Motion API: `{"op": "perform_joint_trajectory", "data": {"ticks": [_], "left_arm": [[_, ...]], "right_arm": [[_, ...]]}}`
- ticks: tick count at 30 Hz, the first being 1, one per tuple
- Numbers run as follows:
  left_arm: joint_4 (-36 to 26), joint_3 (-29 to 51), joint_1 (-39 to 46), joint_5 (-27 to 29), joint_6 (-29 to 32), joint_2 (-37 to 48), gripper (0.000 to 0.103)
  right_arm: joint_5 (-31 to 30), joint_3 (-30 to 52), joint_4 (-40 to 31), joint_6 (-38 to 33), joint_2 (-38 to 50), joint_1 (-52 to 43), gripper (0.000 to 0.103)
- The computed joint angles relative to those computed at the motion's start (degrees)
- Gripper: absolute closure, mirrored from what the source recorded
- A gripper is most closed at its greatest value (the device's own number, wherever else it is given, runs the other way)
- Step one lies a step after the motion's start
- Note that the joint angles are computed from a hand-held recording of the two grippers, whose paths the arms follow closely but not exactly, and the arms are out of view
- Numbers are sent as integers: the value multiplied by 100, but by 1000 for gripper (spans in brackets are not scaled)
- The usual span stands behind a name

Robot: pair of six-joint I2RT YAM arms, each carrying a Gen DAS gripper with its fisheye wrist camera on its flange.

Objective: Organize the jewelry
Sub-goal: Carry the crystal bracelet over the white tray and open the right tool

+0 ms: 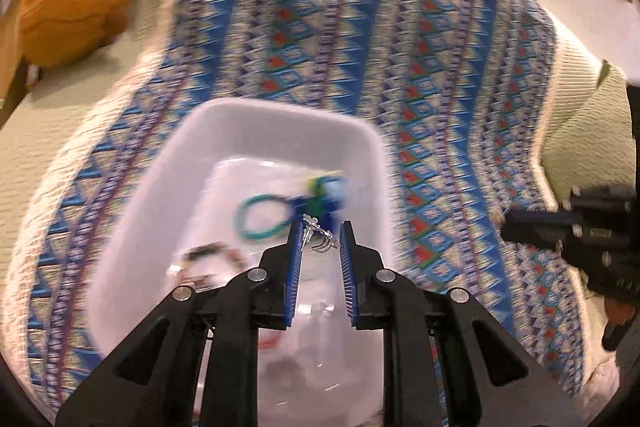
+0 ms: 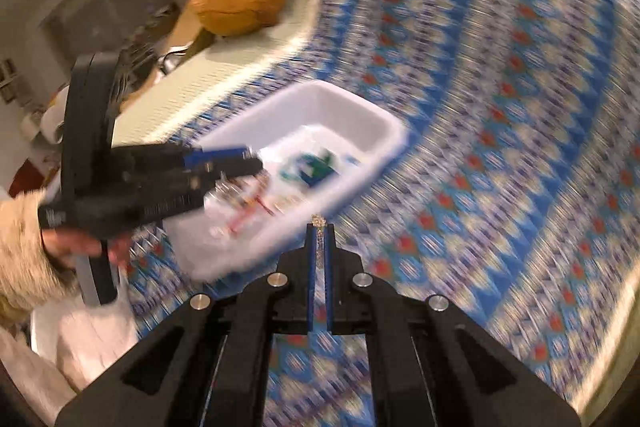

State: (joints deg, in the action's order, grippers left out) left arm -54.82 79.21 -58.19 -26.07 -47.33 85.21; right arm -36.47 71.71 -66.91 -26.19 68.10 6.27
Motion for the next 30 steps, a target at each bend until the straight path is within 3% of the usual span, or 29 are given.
{"op": "perform_joint_trajectory", "data": {"ticks": [6,8,9,10,11,12,17,22,27,30], "left_arm": [[-228,-711,501,200,53,-669,83],[-292,-888,609,279,-1,-785,77],[-302,-989,686,381,17,-849,58],[-314,-1050,687,397,-30,-890,37],[-299,-1122,693,377,-78,-953,33],[-291,-1205,694,348,-117,-1044,31],[-371,-1205,669,307,-171,-1172,29],[-547,-891,189,46,-449,-1250,29],[-901,-224,-453,-176,-875,-959,26],[-1142,96,-805,-275,-1105,-717,24]], "right_arm": [[945,294,879,1236,733,1723,98],[1089,436,961,1443,1013,1954,98],[1166,495,1004,1563,1136,2034,89],[1188,529,976,1608,1191,2069,70],[1170,540,967,1628,1229,2068,61],[1167,539,985,1668,1232,2045,53],[1059,532,843,1619,996,1697,53],[790,337,399,1112,412,736,53],[817,-373,62,487,-38,-186,53],[965,-897,172,496,-214,-324,53]]}}
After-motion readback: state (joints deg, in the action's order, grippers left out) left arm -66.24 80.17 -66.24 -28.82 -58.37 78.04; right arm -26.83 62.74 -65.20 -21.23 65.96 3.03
